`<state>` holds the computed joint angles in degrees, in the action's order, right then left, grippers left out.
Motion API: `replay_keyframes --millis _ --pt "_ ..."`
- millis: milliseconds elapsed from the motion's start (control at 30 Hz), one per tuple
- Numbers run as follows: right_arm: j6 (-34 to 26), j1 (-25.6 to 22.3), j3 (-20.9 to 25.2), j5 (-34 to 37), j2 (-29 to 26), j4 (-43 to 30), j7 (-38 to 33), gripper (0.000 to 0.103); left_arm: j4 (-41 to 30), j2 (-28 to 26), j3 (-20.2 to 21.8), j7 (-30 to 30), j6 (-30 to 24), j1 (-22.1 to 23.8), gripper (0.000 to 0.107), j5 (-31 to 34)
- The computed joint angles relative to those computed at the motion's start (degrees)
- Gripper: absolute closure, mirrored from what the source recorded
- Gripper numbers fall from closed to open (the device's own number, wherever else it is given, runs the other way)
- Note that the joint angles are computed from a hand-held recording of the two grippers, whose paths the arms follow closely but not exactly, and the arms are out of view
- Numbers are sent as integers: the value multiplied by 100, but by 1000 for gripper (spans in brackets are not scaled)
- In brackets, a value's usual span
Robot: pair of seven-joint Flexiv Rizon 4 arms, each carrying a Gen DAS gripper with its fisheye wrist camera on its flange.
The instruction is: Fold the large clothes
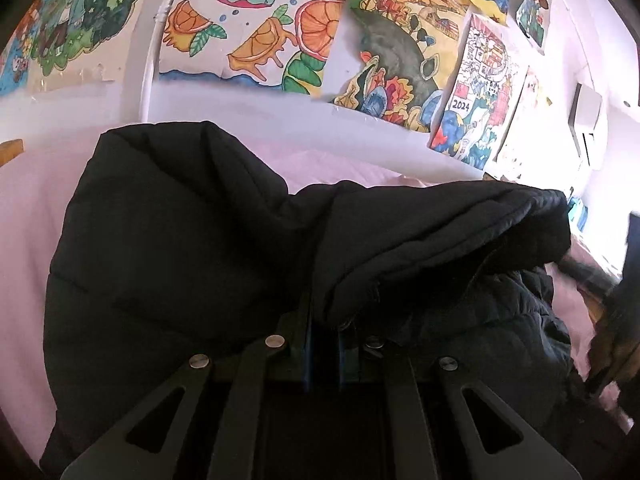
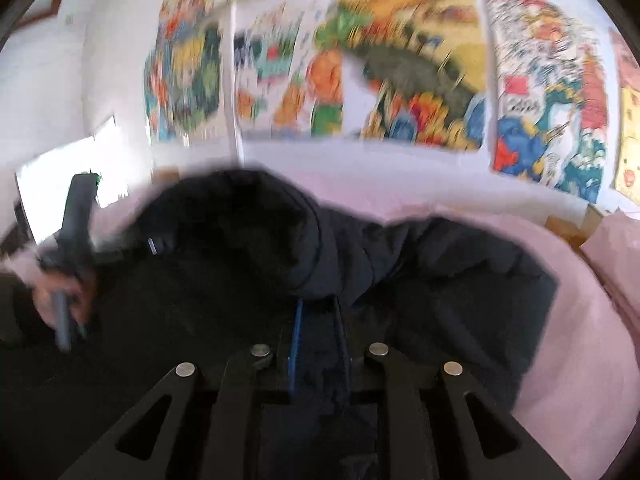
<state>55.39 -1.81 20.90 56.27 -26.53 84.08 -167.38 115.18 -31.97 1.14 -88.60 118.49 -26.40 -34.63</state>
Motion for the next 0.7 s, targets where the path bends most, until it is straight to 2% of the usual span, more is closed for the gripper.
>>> replay_keyframes --millis 67,167,300,400,467,500,567,667,700 --pt "-195 -238 102 412 72 -175 -1 86 -27 -26 68 57 -2 -84 100 -78" --pt "-200 -115 5 721 -20 -619 725 86 -45 -41 110 128 -3 -155 100 -180" --pt "-117 632 -364 -253 -454 -1206 2584 86 -35 -22 106 188 -11 -181 100 -252" --pt "-227 1003 -518 -1170 -657 -1156 3197 86 25 76 206 334 -109 -324 97 -396" --pt "-119 945 -365 -1344 -643 -913 3007 86 128 186 275 436 -133 -438 94 -500" --pt "35 902 -282 -1410 -607 -714 2831 86 228 282 221 435 -139 -390 91 -436" --pt "305 818 -138 -1561 -567 -396 2560 86 429 470 112 369 -164 -277 61 -303" --pt "763 671 103 -1662 -486 -17 1994 86 893 776 -152 -76 280 -15 44 119" --pt "1012 671 155 -1717 -465 115 1786 86 1024 838 -183 -241 577 -8 41 168"
